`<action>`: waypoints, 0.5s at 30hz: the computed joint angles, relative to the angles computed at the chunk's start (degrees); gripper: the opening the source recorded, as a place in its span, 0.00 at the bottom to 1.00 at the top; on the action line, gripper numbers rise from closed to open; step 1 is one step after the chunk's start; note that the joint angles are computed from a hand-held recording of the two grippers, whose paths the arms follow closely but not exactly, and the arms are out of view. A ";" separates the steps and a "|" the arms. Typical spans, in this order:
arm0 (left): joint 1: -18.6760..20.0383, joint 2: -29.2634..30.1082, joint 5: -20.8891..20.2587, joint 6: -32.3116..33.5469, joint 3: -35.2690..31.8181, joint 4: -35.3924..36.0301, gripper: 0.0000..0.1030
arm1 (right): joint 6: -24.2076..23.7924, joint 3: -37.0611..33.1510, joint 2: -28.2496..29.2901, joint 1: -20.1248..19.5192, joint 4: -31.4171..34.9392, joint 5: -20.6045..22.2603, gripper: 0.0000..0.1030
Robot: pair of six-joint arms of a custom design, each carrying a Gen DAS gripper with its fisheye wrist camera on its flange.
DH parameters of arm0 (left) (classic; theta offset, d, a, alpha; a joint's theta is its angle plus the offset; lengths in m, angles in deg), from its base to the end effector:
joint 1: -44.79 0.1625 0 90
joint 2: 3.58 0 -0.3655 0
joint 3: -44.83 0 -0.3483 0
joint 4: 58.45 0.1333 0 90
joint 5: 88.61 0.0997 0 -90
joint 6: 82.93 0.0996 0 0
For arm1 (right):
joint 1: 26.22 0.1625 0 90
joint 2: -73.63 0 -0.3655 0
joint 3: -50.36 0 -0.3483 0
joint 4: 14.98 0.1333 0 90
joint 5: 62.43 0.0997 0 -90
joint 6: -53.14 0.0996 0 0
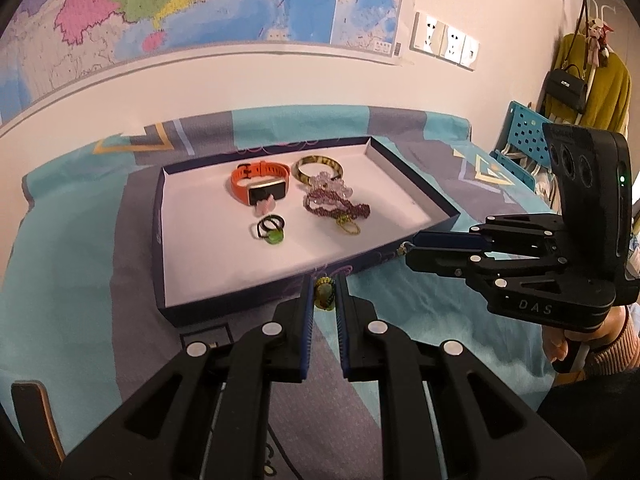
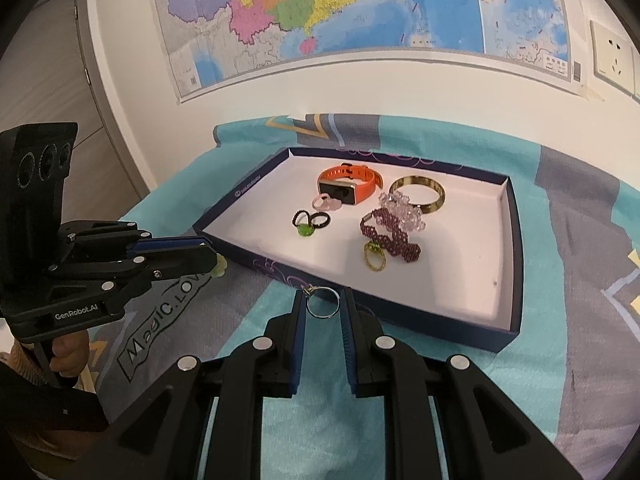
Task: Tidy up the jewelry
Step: 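Carry the amber pendant with the left gripper while the right gripper carries the silver ring into the box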
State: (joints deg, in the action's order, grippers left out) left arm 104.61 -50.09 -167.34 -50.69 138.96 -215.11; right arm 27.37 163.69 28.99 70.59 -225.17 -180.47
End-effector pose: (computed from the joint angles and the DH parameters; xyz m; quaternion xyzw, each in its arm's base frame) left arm -0.1758 -0.6062 0.1106 0.4947 0.8478 -0.1628 0.0998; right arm 0.1472 -0.5036 0.1181 0.1441 -0.8683 0.3798 0.2846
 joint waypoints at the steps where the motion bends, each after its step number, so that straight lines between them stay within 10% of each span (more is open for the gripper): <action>1: -0.07 0.13 0.03 0.06 -0.23 -0.11 0.11 | -0.07 -0.14 -0.01 0.06 0.02 -0.02 0.15; 15: -0.18 1.89 0.36 0.20 -3.11 -0.68 0.11 | -1.65 -2.32 0.08 0.19 0.32 -0.29 0.15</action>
State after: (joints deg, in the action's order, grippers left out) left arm 104.43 -48.20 -166.98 -50.49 135.84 -215.79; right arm 25.72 161.37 29.07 70.78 -224.85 -180.75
